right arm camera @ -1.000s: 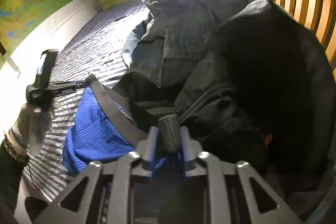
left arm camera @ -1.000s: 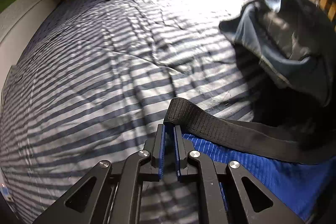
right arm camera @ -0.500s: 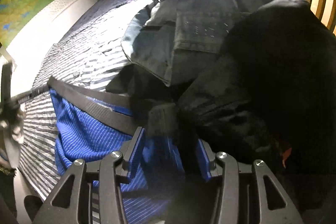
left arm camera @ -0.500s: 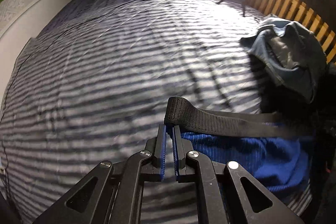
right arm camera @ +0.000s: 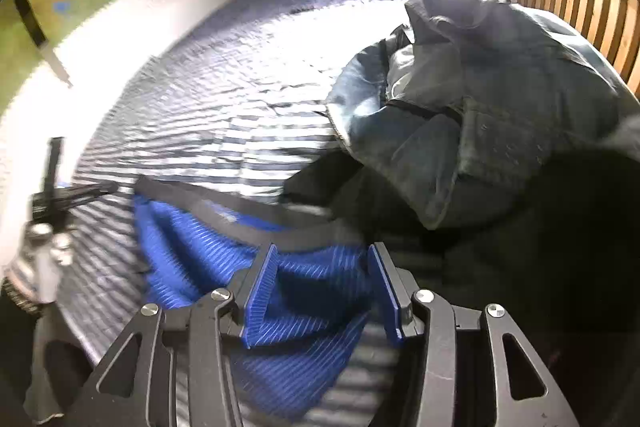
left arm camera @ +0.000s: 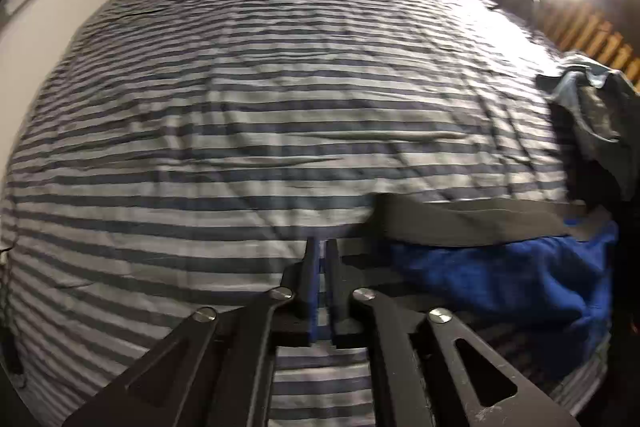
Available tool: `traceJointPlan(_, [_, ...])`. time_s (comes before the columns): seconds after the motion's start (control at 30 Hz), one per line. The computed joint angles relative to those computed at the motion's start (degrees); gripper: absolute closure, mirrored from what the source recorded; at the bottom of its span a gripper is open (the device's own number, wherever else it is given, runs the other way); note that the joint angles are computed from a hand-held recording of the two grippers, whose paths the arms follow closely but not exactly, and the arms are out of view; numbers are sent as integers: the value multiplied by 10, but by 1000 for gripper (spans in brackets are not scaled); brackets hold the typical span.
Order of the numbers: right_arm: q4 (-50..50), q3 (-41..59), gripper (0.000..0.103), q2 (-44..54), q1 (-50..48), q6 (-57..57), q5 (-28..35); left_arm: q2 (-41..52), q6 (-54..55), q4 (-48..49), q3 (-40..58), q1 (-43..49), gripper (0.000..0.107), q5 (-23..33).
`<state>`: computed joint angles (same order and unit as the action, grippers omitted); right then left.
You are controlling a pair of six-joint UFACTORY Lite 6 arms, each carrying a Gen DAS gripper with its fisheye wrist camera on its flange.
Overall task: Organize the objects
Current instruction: 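Grasp the waistband with the left tool while the right tool holds it, then lift the shorts with both tools and lay them flat on the sheet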
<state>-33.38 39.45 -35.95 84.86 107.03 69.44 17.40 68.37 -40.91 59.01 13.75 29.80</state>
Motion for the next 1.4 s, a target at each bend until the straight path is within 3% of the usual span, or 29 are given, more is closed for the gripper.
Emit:
traceJointPlan(0.03, [12, -13, 59, 0, -42, -34, -31, -5, 14, -13, -6, -11, 72, 4])
traceJointPlan(0.07, [34, -31, 59, 1, -98, -79, -71, -9, 25, -22, -12, -18, 44, 4])
traceJointPlan(0.1, [64, -54, 59, -1, -158, -124, -112, -12, 40, -39, -18, -32, 29, -1])
traceJointPlan(0.17, [110, -96, 59, -11, -237, -185, -178, 3, 28, -45, -14, -67, 28, -24])
traceJointPlan(0.23, [136, -127, 59, -21, -281, -217, -223, 35, -26, -17, 11, -96, 38, -43])
traceJointPlan(0.27, [141, -137, 60, -25, -289, -219, -237, 62, -66, 5, 32, -106, 68, -43])
traceJointPlan(0.3, [145, -147, 66, -34, -297, -218, -255, 79, -96, 20, 46, -113, 87, -42])
traceJointPlan(0.33, [143, -150, 73, -43, -293, -209, -261, 79, -102, 15, 45, -116, 89, -53])
traceJointPlan(0.37, [140, -148, 89, -50, -286, -197, -262, 69, -99, 2, 36, -115, 100, -65])
traceJointPlan(0.4, [125, -138, 96, -53, -269, -175, -250, 50, -83, -20, 27, -103, 100, -52])
traceJointPlan(0.5, [44, -78, 96, -59, -171, -75, -156, -10, -49, -43, 7, -70, 100, -20])
traceJointPlan(0.6, [-39, 29, 97, -32, -52, 8, -37, -91, -31, -44, 5, -16, 100, 61])
traceJointPlan(0.7, [-103, 161, 97, 47, 7, -3, 51, -146, -27, -39, 58, 37, 100, 140])
traceJointPlan(0.87, [-137, 383, 97, 209, -97, -171, 44, -79, -144, 22, 284, 56, 100, 203])
traceJointPlan(0.97, [-173, 531, 97, 304, -111, -246, 77, -32, -181, 10, 449, 97, 101, 266])
traceJointPlan(1.07, [-209, 631, 97, 356, -88, -276, 95, -24, -151, -36, 516, 162, 101, 328])
traceJointPlan(1.17, [-229, 636, 97, 375, -35, -260, 114, -104, -21, -84, 397, 245, 100, 351])
traceJointPlan(1.27, [-215, 533, 97, 357, 39, -170, 124, -194, 128, -101, 217, 331, 100, 361])
traceJointPlan(1.37, [-179, 431, 97, 381, 133, -50, 137, -258, 299, -55, 37, 438, 93, 382])
traceJointPlan(1.4, [-152, 393, 96, 397, 163, -8, 125, -271, 350, -27, -23, 471, 84, 366])
